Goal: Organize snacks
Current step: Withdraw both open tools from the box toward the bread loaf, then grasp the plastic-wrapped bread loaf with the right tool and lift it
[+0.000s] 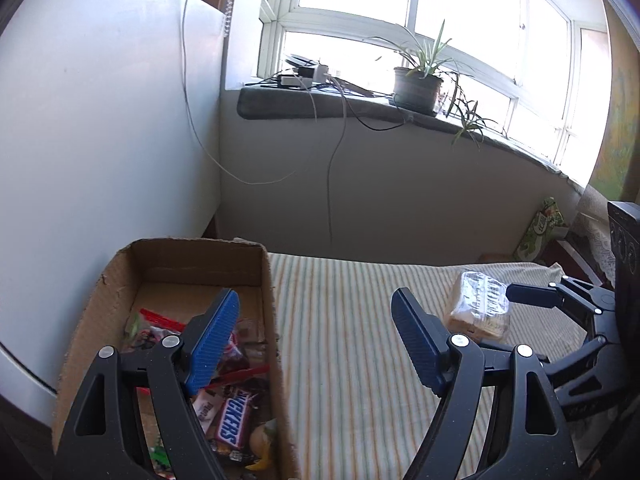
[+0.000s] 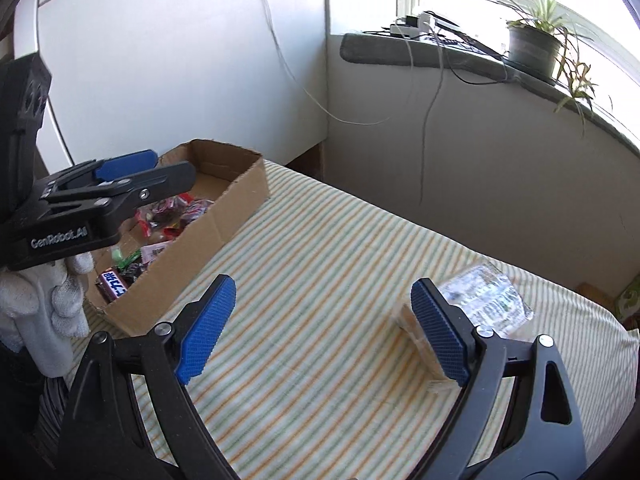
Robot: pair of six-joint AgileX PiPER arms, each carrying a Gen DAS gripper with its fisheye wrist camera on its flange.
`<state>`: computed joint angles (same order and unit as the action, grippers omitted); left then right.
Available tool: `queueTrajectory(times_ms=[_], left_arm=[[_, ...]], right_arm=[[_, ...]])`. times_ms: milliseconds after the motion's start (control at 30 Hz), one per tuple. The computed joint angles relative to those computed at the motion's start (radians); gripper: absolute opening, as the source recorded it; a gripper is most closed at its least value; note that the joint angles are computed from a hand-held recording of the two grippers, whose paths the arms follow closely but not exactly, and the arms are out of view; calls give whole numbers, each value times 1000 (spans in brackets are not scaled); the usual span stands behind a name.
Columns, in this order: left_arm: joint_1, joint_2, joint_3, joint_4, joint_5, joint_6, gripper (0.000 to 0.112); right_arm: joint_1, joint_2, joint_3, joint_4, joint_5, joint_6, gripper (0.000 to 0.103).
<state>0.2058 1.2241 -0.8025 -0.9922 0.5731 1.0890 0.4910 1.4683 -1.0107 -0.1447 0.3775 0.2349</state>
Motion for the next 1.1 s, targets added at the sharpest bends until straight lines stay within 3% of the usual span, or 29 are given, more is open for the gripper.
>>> queueTrajectory(times_ms=[267, 433, 600, 933, 1000, 1067, 1100], left_arm=[[-162, 68, 2, 38, 11, -80, 79], [-256, 133, -7, 40, 59, -109, 79], [-322, 203, -18, 12, 75, -134, 79], [-423, 267, -43, -22, 60, -152, 79], [-441, 287, -54, -21, 53, -168, 79], [-451, 297, -61, -18, 46, -176, 79], [-456, 301, -64, -17, 39, -180, 79]], right_arm=[[-272, 20, -7, 292, 13, -344, 96], [-415, 123, -79, 567, 69, -636, 96], [-503, 266, -202, 705, 179, -786, 96], [-563, 400, -321, 848, 341, -916, 96], [-559, 405, -326, 846, 356, -918, 91], [-554, 410, -329, 847, 381, -910, 78], [-551, 405, -322, 853, 382, -911, 78]])
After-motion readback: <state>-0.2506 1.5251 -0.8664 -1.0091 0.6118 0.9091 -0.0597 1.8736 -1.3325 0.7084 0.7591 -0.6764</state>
